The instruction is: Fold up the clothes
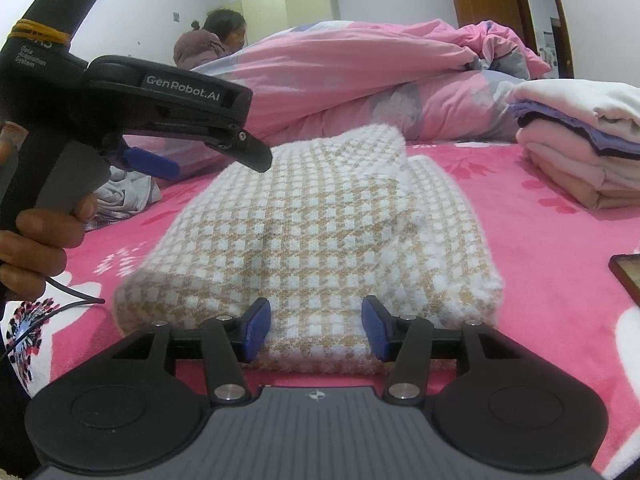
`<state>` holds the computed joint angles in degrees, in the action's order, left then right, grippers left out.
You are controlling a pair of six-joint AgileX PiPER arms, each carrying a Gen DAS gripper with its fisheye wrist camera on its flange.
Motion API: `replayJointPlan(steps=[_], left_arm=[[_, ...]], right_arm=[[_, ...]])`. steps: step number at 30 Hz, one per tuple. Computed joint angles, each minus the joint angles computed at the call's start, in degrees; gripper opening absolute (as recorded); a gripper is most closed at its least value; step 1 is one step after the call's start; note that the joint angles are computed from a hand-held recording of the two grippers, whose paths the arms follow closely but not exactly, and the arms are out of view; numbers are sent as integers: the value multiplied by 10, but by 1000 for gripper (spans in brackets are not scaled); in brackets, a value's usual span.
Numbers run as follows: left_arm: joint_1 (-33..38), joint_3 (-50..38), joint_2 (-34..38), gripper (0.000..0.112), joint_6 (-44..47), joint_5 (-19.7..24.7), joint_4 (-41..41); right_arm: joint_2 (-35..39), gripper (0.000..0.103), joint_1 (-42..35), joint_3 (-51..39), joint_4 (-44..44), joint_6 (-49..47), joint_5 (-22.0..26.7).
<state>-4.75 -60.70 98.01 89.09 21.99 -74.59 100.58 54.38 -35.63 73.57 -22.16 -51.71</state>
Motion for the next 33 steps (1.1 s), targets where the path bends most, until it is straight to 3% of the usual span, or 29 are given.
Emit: replayJointPlan(steps=[4, 7, 9, 12, 17, 20, 21, 22, 24, 29, 33], left_arm=[[-14, 3, 2, 103, -21, -56, 29], [-9, 9, 5, 103, 17, -66, -4], [-6, 1, 13, 103, -36, -65, 44], [11, -32, 36, 103, -147, -20, 130], [32, -64, 63, 103, -191, 33, 156], [28, -64, 66, 103, -186, 30, 151], [27, -66, 68, 103, -189, 33, 155], [27, -71, 71, 103, -200, 40, 167], [26, -78, 75, 103, -221, 49, 183], [31, -91, 80, 103, -247, 67, 204], [34, -101, 87, 103, -261, 81, 214]], right_arm=[[1, 54, 1, -5, 8, -8, 0], [2, 54, 4, -11, 20, -18, -2], [-4, 54, 3, -14, 30, -31, 2], [-29, 53, -1, -16, 47, -49, 12], [-77, 46, -5, -23, 100, -131, -34], [-75, 38, -41, -46, 119, -204, -16], [-60, 36, -63, -60, 135, -238, 13], [-43, 36, -82, -74, 154, -274, 36], [-3, 39, -91, -93, 165, -341, 35], [-61, 32, -122, -149, 222, -477, 62], [-63, 32, -163, -160, 124, -431, 114]])
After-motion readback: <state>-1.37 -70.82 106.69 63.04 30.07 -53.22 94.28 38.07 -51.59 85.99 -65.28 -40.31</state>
